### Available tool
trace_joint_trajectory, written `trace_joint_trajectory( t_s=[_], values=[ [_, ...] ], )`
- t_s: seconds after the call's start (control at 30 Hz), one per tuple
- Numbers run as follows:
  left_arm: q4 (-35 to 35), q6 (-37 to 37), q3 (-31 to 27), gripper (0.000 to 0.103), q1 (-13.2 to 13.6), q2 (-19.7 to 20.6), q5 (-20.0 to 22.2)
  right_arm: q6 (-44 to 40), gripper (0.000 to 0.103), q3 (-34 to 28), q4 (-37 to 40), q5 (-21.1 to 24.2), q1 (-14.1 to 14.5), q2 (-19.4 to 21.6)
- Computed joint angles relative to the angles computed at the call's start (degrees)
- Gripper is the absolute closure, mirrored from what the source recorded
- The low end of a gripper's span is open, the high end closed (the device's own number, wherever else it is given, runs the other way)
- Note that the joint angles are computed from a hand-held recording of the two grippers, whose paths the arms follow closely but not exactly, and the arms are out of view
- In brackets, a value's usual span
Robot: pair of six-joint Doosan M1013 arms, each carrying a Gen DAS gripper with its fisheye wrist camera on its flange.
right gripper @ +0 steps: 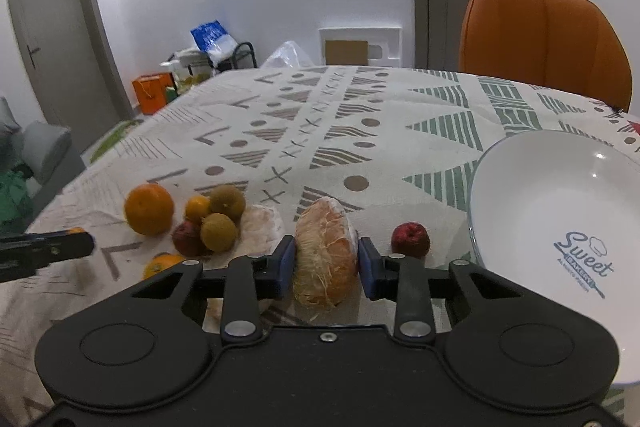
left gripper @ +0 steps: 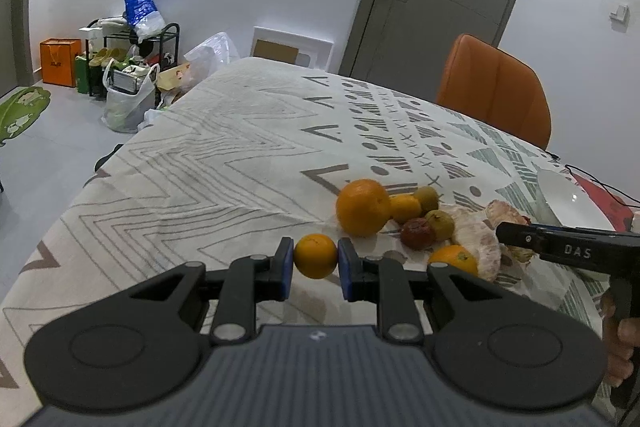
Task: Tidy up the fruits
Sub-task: 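Grasp the peeled pink grapefruit segment with the right gripper while the left holds the orange, then carry the segment into the white plate and open the right gripper while the left carries the orange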
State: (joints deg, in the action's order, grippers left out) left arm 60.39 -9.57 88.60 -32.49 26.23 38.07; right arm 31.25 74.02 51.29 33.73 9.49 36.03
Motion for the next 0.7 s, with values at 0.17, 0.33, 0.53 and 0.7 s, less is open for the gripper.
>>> trace_joint_trajectory(
  t_s=[0.17,0.33,0.53,0.7],
  values=[
    [0.81,1.14,-1.31,0.081,-0.5,0.51,-0.11,-4.5,0.072,1.92,5.66,-0.63,-0.95,-1.36],
    [0.75,2.85,-2.88,0.081,-1.07,1.27,-0.34,-7.25,0.072,3.23,9.54,-1.0,-1.95,-2.28],
    [0.66,5.2,-4.76,0.081,-1.7,2.11,-0.53,-9.54,0.072,4.24,13.43,-2.06,-3.16,-2.89],
    [0.3,7.0,-6.19,0.081,-2.01,2.88,-0.96,-10.4,0.072,5.06,15.09,-3.25,-4.01,-3.29]
  ],
)
